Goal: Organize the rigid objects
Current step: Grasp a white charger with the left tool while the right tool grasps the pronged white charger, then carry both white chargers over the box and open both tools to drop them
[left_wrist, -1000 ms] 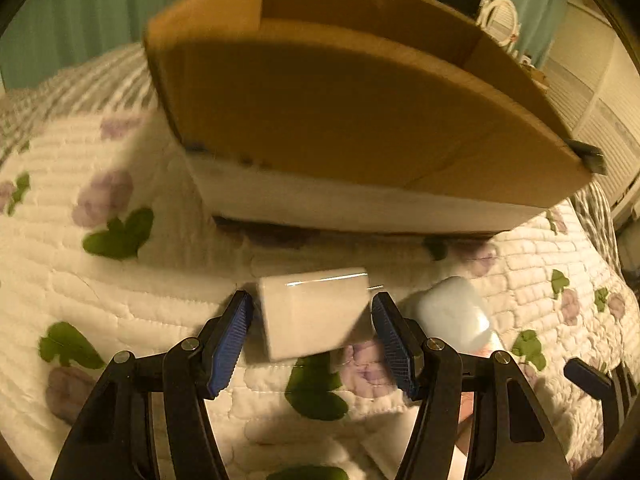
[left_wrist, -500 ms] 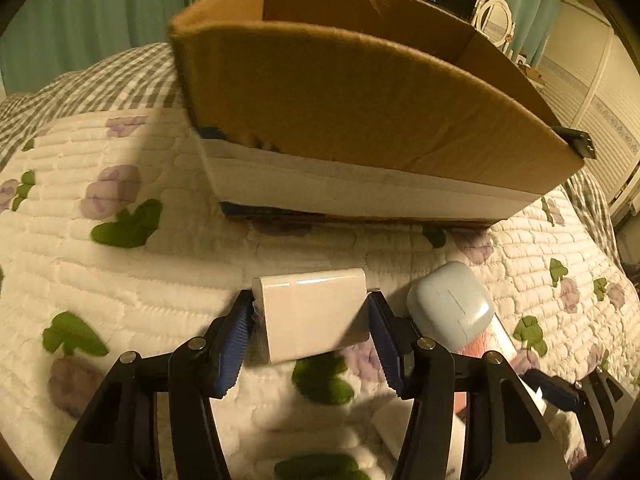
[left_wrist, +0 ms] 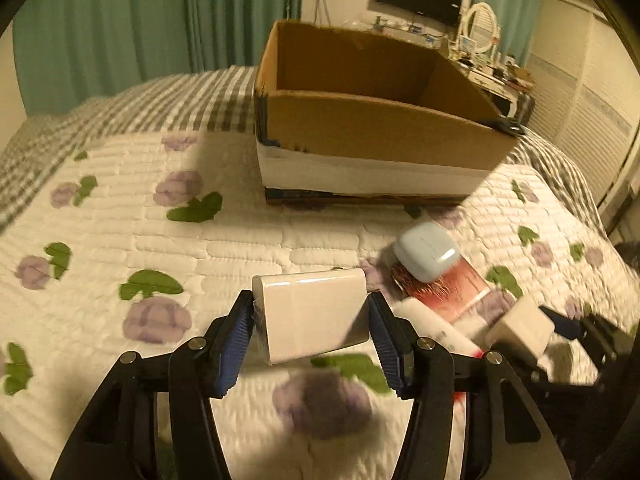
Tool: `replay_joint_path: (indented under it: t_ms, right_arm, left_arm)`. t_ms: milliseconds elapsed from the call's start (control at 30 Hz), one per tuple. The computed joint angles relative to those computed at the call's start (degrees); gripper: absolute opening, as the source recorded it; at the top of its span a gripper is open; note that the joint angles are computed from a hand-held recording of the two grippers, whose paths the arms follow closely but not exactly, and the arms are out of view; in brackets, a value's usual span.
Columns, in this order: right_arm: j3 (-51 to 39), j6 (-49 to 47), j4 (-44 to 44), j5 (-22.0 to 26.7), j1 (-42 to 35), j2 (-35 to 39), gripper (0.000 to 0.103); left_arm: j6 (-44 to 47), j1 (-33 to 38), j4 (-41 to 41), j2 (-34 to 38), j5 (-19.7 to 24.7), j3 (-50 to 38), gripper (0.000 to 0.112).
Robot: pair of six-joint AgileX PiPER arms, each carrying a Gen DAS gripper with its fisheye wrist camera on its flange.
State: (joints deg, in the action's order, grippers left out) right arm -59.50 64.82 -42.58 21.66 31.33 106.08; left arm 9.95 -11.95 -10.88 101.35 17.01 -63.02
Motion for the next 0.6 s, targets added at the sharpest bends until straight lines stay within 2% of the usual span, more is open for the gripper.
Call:
replay_joint_path:
  t_ms: [333, 600]
  right_arm:
    - [7.1, 17.5, -11.6, 3.8, 5.0, -8.5, 0.069]
    - [7.7, 25.9, -19.1, 11.7, 12.2, -14.6, 0.068]
  left_arm:
    - [3.5, -0.1, -4.6, -12.2, -1.1, 10.8, 0.057]
    - [5.3, 0.8, -6.4, -22.3, -0.4, 15.6, 0.057]
